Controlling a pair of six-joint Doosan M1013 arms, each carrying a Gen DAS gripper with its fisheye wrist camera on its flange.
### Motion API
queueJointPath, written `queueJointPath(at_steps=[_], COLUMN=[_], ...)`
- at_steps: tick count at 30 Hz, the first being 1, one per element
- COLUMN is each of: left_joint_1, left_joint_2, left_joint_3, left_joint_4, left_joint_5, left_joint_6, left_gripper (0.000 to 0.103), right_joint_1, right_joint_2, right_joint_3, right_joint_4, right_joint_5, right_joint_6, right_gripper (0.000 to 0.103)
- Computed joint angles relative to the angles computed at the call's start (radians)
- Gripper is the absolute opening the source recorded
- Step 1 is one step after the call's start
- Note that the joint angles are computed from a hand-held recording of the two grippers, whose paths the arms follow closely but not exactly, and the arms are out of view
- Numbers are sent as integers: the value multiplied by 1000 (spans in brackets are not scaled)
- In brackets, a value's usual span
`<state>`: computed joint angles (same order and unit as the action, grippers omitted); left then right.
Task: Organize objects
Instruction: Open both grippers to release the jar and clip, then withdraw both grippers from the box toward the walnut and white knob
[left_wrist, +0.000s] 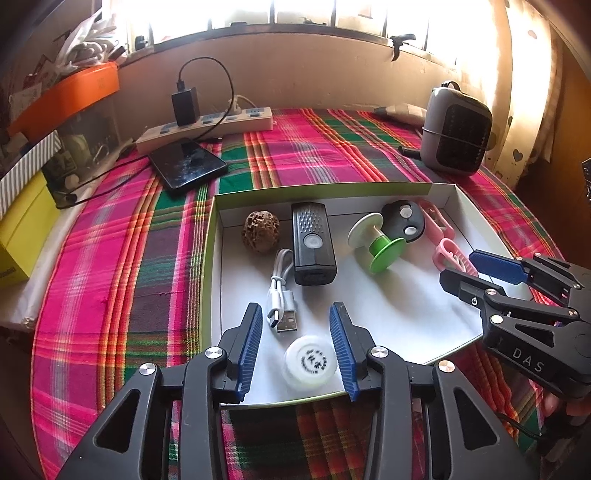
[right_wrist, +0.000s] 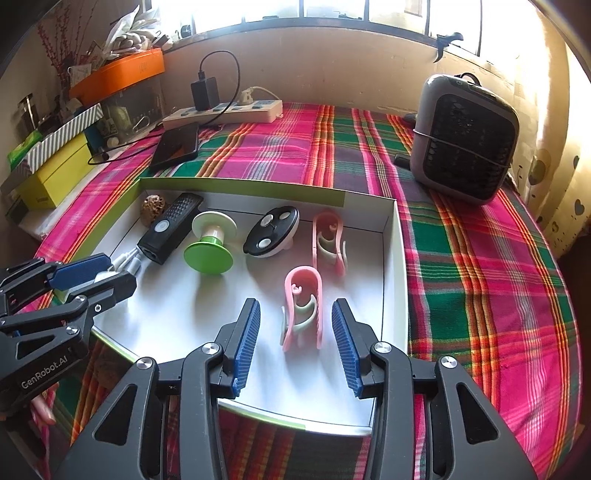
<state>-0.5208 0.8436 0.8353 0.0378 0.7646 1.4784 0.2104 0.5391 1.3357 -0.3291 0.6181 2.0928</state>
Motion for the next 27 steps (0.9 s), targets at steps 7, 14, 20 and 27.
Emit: queueJointPath(at_steps=[7,14,20,27], left_joint_1=[-3,-6,-9,-9], left_joint_2=[-15,-48,-81,-126], left_joint_3=[22,71,121,196], left_joint_4=[16,19,14,-12], left_joint_5=[-14,-50,-85,-135], left_joint_6=[-21,-24,-22,-14], left_gripper=[36,36,36,36], right_joint_1=[7,15,26,36], right_joint_2=[-15,-37,-58,-88], right_joint_3=[15,37,62,106], right_joint_4=[-35,-70,-97,-125], right_joint_5=[-11,-24,-38,-64], right_joint_6=[38,80,115,174], right_gripper=[42,42,42,42])
